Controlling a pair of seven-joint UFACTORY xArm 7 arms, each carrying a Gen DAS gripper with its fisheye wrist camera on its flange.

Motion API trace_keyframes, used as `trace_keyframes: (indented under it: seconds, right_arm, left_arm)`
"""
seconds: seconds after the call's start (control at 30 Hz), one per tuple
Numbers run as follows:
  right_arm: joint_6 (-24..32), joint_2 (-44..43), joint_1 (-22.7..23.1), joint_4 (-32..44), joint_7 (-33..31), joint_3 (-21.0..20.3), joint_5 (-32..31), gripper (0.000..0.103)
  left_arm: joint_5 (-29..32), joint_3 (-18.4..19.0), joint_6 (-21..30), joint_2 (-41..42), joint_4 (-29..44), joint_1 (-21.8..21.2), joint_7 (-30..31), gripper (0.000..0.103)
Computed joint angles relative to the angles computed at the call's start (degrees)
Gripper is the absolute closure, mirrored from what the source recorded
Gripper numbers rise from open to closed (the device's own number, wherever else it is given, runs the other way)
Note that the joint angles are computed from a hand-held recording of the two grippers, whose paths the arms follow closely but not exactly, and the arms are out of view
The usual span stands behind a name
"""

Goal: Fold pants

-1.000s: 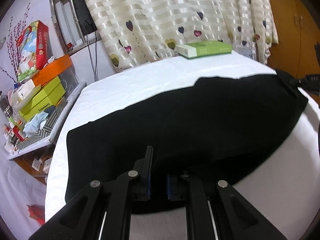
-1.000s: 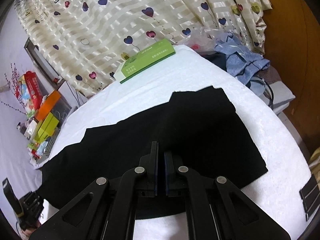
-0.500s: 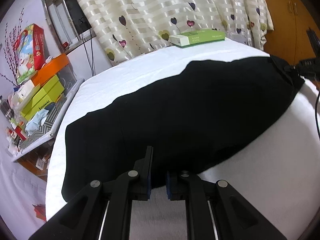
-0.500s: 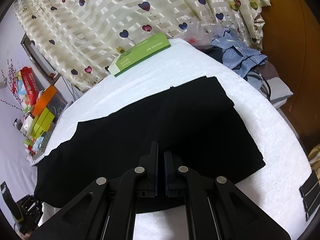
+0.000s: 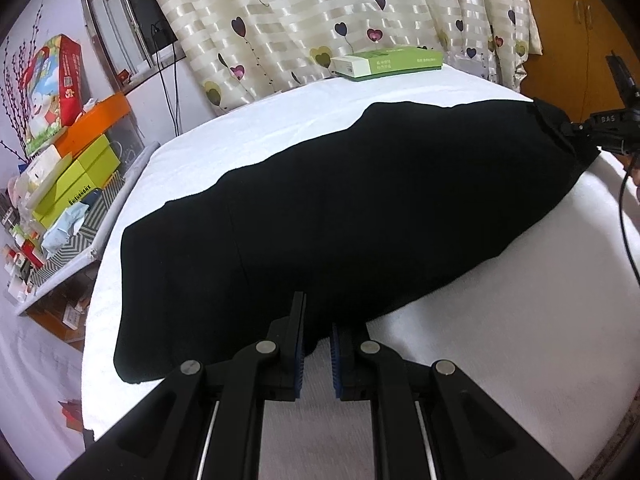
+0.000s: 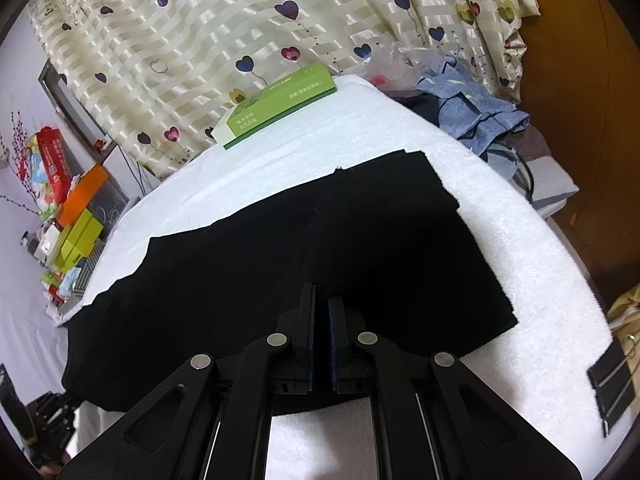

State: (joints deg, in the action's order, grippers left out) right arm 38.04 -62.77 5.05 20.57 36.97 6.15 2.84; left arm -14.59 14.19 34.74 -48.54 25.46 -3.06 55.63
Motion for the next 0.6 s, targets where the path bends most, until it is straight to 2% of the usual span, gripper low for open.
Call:
trace_keyframes:
  seconds: [0.17,0.2,0.23,0.3,0.37,0.43,0.53,0.6]
  right_arm:
    - [1.87,-0.88,-3.96,2.52,1.45,5.07,-5.68,0.082]
    - [0.94,0.19,-4.14,3.26,1.55,5.35,-6.32,0.076]
    - [0.16,1.55,-3.7,3.87,1.41,5.0,-6.34,0.064]
    - [-2.26,5.75,-2.45,5.44,0.55,4.31,-6.13,0.052]
    - [-2.12,10.23,-3.38,7.86,0.58,5.72,-7.53,0.051]
    - [-0.14,13.92,-4.76,10.16,1.37,7.23,-9.41,0.051]
    - [4.21,17.0,-6.23,12.12,3.57,8.48,-12.15,0.051]
    - [5.68,15.58,-6.56,11.28,5.94,8.61,-13.46,0.051]
  left_arm:
    - [-2.47,3.5,6.08,-0.77,3.51,-0.8,1.48,0.087]
    - [-2.97,4.1,7.31,-1.13,4.13,-0.92,2.14,0.087]
    - [-3.51,4.51,7.93,-1.66,4.57,-0.89,2.72,0.086]
    - [-5.11,5.21,8.61,-2.04,5.52,-1.22,3.28,0.085]
    - [-7.12,5.64,8.73,-1.38,6.85,-1.94,3.2,0.075]
    - [-9.67,5.83,7.65,-0.09,7.99,-3.26,2.89,0.071]
    - [-12.75,5.73,7.13,2.62,9.54,-4.72,1.67,0.071]
    - [-14.29,5.25,6.46,4.47,9.94,-5.36,1.38,0.071]
